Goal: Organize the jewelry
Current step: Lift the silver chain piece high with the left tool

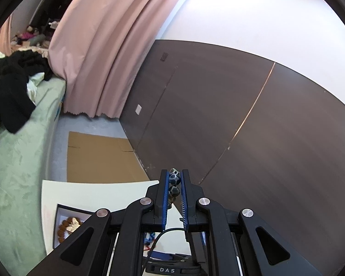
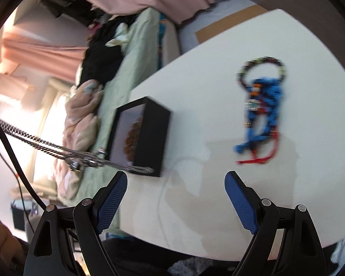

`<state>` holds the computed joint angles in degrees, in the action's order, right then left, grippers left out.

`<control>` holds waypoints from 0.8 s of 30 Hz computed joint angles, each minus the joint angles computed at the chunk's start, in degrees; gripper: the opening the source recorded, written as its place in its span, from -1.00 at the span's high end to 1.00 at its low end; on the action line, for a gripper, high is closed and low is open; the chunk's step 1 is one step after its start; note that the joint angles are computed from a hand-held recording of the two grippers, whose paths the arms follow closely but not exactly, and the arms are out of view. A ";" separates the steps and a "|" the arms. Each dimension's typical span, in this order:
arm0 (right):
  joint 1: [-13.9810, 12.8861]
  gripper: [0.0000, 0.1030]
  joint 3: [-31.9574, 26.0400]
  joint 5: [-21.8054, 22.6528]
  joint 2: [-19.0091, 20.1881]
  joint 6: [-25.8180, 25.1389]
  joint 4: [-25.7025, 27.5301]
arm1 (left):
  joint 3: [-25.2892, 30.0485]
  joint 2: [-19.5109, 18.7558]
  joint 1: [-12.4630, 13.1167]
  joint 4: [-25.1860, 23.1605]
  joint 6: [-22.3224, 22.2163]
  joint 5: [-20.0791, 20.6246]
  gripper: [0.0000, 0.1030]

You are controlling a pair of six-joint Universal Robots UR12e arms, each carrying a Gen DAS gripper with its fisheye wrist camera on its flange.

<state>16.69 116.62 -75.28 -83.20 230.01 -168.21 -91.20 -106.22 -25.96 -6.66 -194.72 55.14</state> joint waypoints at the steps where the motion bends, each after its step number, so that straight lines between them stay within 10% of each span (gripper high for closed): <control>1: 0.20 -0.71 -0.21 0.17 0.35 -0.05 -1.37 | 0.06 0.10 0.17 -0.07 0.02 0.24 0.81; 5: 1.13 -0.64 -0.68 -2.74 1.25 1.12 -6.23 | -0.55 1.09 0.73 0.26 0.11 0.91 0.81; 12: 0.67 0.68 -0.26 -2.95 3.79 7.98 -17.02 | -1.07 2.39 1.42 0.33 0.80 2.48 0.81; 24: 1.70 0.68 -3.20 -0.29 6.71 9.56 -18.71 | -1.00 3.12 2.73 -0.60 1.68 6.70 0.81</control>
<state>18.39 113.43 -75.57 -76.49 239.57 -186.92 -92.20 -103.10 -23.23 -7.26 -193.04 61.84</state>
